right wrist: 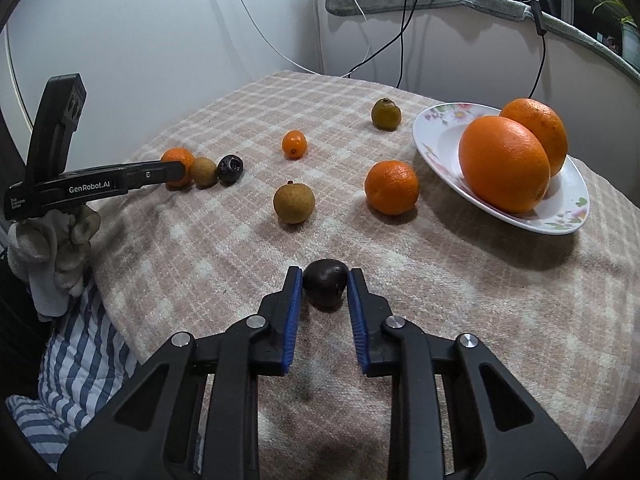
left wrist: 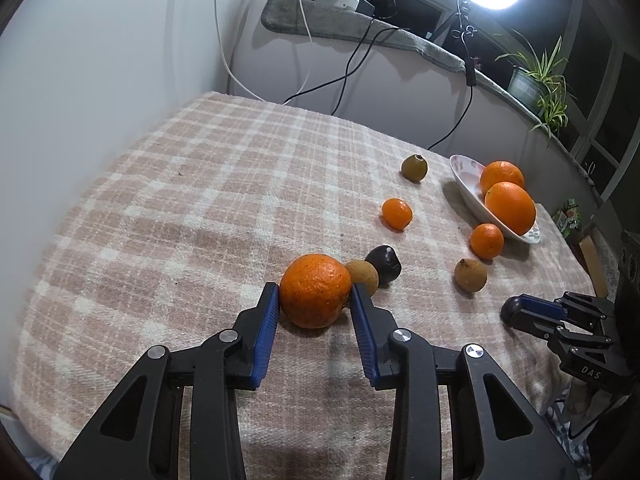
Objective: Organize fruits
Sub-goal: 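Close the right gripper on the dark plum while the left gripper grasps a small tangerine, then carry the plum in the right gripper over the white plate while the left carries the tangerine there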
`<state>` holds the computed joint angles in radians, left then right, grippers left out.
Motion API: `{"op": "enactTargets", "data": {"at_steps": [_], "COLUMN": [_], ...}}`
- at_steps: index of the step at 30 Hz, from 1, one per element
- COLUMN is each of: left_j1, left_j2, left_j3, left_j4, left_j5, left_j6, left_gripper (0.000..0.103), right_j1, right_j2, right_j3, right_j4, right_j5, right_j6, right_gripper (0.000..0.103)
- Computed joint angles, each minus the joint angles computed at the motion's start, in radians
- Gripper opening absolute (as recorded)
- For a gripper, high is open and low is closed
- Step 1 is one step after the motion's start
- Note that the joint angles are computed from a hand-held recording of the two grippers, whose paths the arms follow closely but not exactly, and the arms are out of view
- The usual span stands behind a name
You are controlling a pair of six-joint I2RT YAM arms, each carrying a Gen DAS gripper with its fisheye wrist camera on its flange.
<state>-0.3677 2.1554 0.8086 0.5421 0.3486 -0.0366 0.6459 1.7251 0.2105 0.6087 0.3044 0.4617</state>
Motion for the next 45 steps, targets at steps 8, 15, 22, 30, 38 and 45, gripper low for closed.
{"op": "enactTargets", "data": {"at_steps": [8, 15, 22, 30, 38, 45], "left_j1": [0.012, 0.002, -0.035, -0.076, -0.140, -0.202], "left_j2": [-0.018, -0.042, -0.069, -0.082, -0.076, -0.039], "left_j3": [-0.017, -0.032, -0.028, 0.001, 0.065, 0.165], "left_j4": [0.015, 0.020, 0.015, 0.004, -0.037, -0.087], "left_j5": [0.024, 0.044, 0.034, 0.035, 0.040, 0.037], "left_j6": [-0.018, -0.035, -0.035, -0.041, -0.051, -0.060], "left_gripper": [0.034, 0.034, 0.034, 0.034, 0.034, 0.034], "right_j1": [0.010, 0.005, -0.023, -0.078, -0.120, -0.245], "right_j2": [-0.063, -0.172, -0.330, -0.516, -0.681, -0.829], "right_j3": [-0.021, -0.046, -0.084, -0.128, -0.148, -0.169], "right_j4": [-0.018, -0.077, -0.164, -0.270, -0.387, -0.477], "right_j5": [0.022, 0.043, 0.057, 0.057, 0.067, 0.004], "right_j6": [0.004, 0.001, -0.008, -0.021, -0.034, -0.091], "right_gripper": [0.023, 0.023, 0.023, 0.023, 0.023, 0.023]}}
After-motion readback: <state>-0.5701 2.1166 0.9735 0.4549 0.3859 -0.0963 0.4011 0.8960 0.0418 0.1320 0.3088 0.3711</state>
